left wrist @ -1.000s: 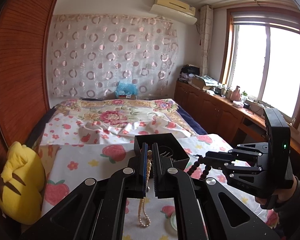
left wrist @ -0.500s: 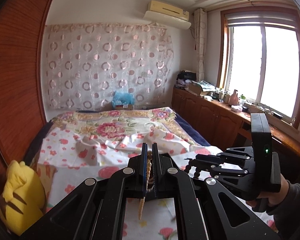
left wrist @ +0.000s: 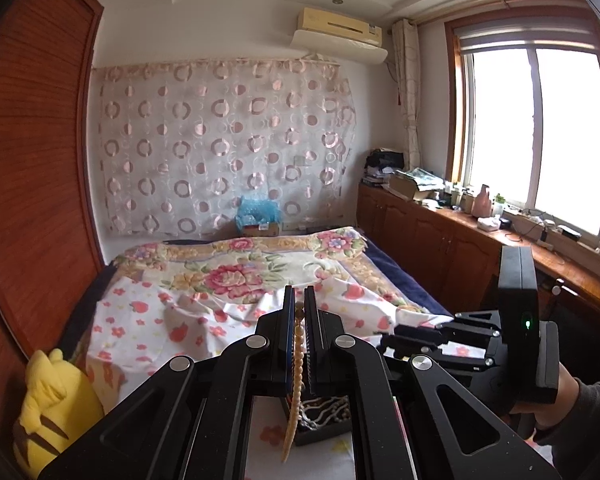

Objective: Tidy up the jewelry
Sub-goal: 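Carry the pearl necklace with the left tool while the right tool carries the beads over the box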

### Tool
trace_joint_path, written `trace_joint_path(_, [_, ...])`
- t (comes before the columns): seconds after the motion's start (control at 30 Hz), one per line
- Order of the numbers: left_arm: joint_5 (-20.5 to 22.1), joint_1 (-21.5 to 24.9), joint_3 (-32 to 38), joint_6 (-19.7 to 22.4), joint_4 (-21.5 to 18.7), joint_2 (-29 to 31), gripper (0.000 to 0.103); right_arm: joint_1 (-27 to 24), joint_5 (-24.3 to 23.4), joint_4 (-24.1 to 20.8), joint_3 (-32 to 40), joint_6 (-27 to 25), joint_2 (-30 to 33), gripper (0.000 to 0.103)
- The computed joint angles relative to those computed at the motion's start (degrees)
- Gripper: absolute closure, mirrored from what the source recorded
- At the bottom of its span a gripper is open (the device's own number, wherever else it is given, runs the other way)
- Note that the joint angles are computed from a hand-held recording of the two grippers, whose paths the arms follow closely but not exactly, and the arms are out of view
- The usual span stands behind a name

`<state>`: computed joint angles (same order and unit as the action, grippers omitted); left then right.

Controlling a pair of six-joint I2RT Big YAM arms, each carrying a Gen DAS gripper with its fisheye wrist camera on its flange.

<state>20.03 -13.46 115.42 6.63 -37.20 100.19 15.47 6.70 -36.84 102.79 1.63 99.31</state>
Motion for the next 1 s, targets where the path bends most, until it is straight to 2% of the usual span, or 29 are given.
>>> trace_joint_path(0.13, [-0.48,-0.25,1.99,-0.16,-1.33,1.23,0.099,-0.18,-1.57,1.09,-0.96,1.83,0.71,0.089])
trace_joint_path(0.37, [-1.46,-1.32,6.88,0.39,-3.94,4.1,0.099,-0.26,-2.52,-0.78,-0.72,3.23,3.07,0.088])
trace_joint_path(0.47, [-1.82,-1.85,8.32,0.02,-4.65,5.14,0.099,0.21,0.21,0.5,-3.02,1.94,2.12,0.082])
trace_joint_path(0.53, [-1.98,-2.21,8.76,0.0,-4.83,5.51,0.099,-0.12,-0.6,1.15,-4.44,2.13,1.29,0.075])
trace_joint_path(0.8, [-2.78,-3.82,11.09,0.54,-5.37,6.81,0.099,-1.36,-0.04,3.97,-10.24,2.66,-2.2,0.075])
trace_joint_path(1.0, [-3.88,-4.36,10.22,0.83,-4.69,6.59,0.099,-1.39,-0.9,5.63,-13.39,3.17,-4.17,0.075])
